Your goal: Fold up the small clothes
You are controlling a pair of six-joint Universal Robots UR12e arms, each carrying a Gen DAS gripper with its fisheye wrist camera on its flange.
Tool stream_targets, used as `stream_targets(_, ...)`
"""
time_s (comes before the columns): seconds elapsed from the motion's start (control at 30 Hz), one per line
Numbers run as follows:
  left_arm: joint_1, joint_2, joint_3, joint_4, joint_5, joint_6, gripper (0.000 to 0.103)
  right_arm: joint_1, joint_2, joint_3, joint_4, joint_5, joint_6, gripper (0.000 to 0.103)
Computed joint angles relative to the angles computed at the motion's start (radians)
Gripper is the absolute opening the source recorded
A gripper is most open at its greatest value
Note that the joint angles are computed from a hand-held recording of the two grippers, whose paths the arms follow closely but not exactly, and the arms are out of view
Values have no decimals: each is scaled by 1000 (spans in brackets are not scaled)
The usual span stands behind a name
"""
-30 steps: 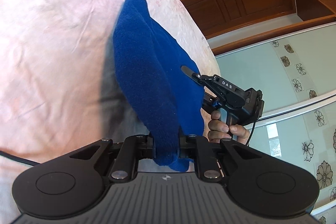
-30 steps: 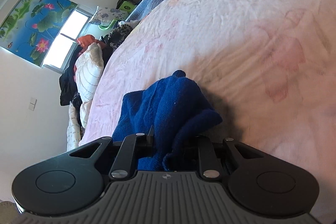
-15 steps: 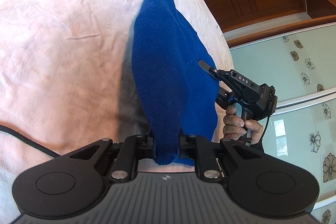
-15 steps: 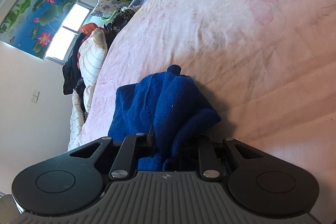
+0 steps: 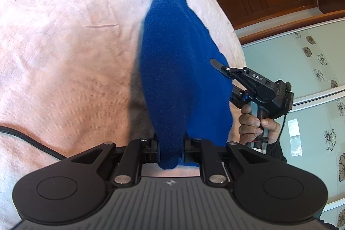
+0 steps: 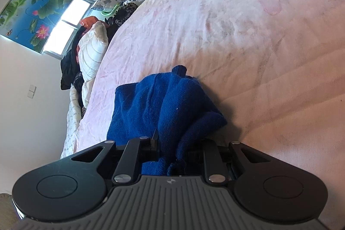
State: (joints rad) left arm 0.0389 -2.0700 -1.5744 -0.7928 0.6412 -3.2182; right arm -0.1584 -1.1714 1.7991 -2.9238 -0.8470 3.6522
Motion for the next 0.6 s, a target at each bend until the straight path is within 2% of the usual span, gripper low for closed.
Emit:
stream_targets(0.17,-13,2,-14,78,52,-9,19,3,5,13,-55,-22,39,25)
stream_targets(0.23,-19,15,-25,124,86,-15,21,10,-9,27,-80,-82,80,41)
stream_targets(0.33,-21,41,-51,210,142,-44,21,13,-42,80,-203,-157,151,40)
stream_targets(0.4,-27,68,-77,286,227,-58,21,29,-89,128,-266,-251,129,40)
stream_targets(0.47,-42,100,-113,399,355,-23,21,56,-144,180,-308,-323,59,40)
stream_targets(0.5,-58,119,-138,472,442,12,21,67,-165,201,-323,-322,25,40)
stream_targets(0.53,-70,131,-158,533,489,39,21,83,-186,221,-326,-312,-19,40)
stream_targets(0.6,-81,144,-193,642,496,72,21,113,-212,245,-319,-303,-91,40)
